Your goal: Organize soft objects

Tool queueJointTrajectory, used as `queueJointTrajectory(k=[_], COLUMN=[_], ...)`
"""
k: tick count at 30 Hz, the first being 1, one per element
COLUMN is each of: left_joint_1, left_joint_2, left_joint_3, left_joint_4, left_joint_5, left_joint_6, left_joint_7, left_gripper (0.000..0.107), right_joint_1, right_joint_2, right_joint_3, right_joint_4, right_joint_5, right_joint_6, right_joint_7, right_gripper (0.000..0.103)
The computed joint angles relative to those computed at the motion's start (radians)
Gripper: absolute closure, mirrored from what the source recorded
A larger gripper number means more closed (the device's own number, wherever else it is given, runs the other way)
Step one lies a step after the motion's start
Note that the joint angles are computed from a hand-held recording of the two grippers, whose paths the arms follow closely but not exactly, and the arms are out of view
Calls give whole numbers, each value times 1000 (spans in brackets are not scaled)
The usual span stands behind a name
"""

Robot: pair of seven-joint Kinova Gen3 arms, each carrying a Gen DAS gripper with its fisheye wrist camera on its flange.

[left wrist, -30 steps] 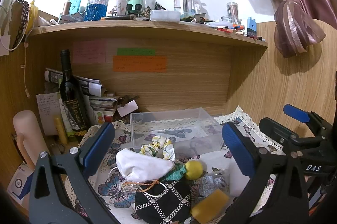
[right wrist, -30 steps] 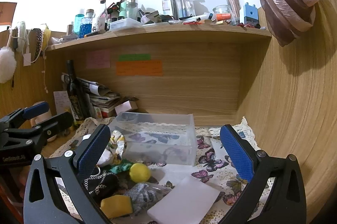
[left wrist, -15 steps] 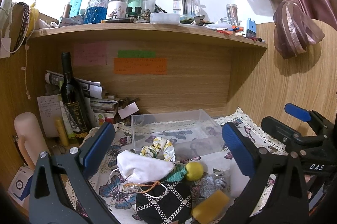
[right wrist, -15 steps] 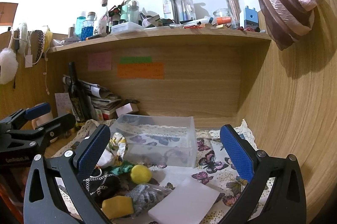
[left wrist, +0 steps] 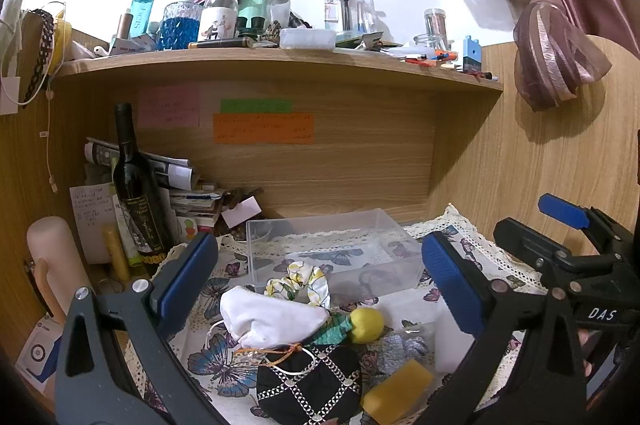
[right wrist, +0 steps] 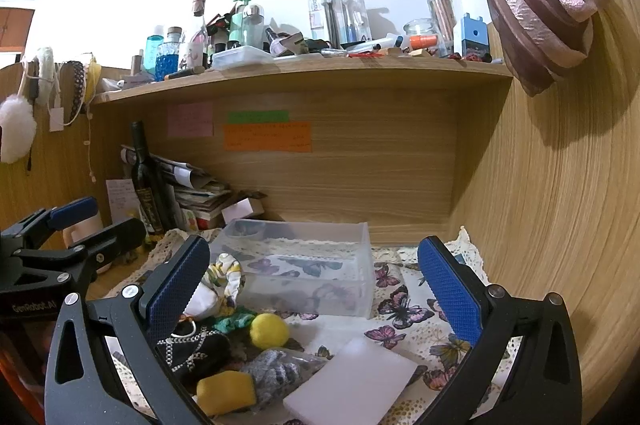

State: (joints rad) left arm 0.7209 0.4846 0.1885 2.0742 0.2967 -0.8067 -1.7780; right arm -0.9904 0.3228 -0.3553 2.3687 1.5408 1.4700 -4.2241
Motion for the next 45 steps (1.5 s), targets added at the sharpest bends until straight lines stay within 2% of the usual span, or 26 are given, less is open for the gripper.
queueJointTrajectory(k=[18, 23, 26, 36, 38, 41, 45], left_joint_1=[-2, -9, -3, -72, -71, -65, -125], left_joint_2=[1, -1, 9, 74, 92, 114, 154], left_joint_3=[6, 6, -3, -12, -25, -51, -23], left_joint_4=[12, 5, -7, -83, -106, -153, -223], left_joint_5=[-20, -31, -6, -72, -70, -50, -101], left_joint_6=[-18, 11, 24, 162, 204, 296, 427], left_joint_7=[9, 9, 0, 73, 68, 51, 98], left_gripper=[4, 4, 4, 4, 17, 20, 20], right_joint_1=[-7, 12, 26, 138, 163, 199, 254], right_joint_2=[3, 3, 9, 16, 21, 26, 32], right_joint_3=[-2, 5, 10, 38, 46, 56, 70], right_joint_4=[2, -10, -8, -3, -7, 3, -1], right_joint_5=[-4, -8, -13, -17, -32, -26, -11], right_joint_6=[7, -20, -46, -241, -295, -378, -480], right_joint_7=[-6, 8, 1, -10, 9, -16, -35], right_gripper=[0, 0, 0, 0, 0, 0, 0])
